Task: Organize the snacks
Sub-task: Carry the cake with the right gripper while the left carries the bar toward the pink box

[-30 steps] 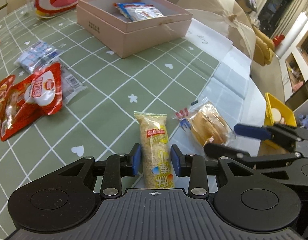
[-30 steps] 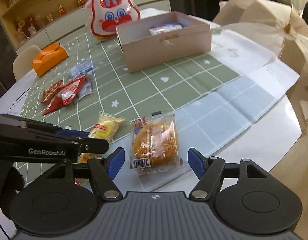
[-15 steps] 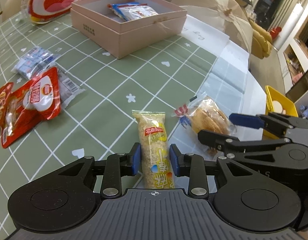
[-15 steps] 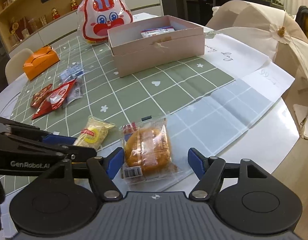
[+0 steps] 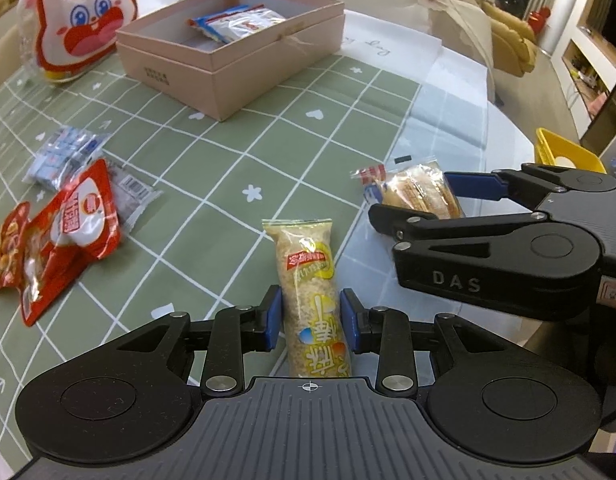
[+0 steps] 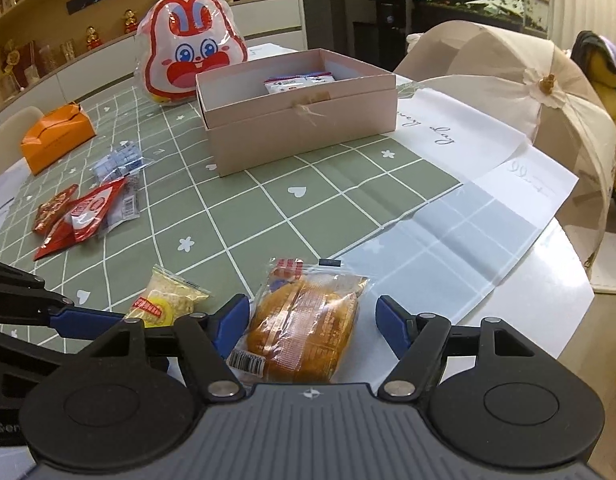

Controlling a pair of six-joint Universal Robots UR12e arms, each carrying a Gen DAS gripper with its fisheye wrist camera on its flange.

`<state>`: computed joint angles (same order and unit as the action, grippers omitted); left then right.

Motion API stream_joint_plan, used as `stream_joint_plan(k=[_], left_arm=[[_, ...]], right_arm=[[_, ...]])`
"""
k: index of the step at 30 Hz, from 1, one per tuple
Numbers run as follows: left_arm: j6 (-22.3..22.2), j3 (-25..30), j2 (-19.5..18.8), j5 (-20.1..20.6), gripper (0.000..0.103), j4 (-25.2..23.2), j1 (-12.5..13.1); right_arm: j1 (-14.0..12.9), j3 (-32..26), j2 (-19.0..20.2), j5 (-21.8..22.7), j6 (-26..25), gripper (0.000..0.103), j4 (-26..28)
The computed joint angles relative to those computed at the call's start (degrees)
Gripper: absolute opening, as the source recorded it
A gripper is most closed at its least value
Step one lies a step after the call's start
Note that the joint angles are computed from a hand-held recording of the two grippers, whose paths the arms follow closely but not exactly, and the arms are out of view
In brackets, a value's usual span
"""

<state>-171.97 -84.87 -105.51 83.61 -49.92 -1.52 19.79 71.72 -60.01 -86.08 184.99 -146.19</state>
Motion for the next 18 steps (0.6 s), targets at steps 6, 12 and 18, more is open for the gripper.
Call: stream_joint_plan(k=[6, 12, 18], left_arm=[[-0.27, -1.87, 0.63, 0.78, 0.036, 3.69, -0.25], [-2.77, -2.54, 0.8, -0.37, 0.035, 5.23, 0.15], [-6.49, -2.22, 0.73, -2.73, 0.035, 6.54, 1.02]], right_arm=[[0.51, 0.05, -0.08, -0.75, 0.18, 0.055, -0.15], [0.02, -0.83, -0.13, 0.65, 1.25, 0.054, 2.09], [-1.35, -3.24, -0.09, 5.21, 1.25, 0.054, 4.46]])
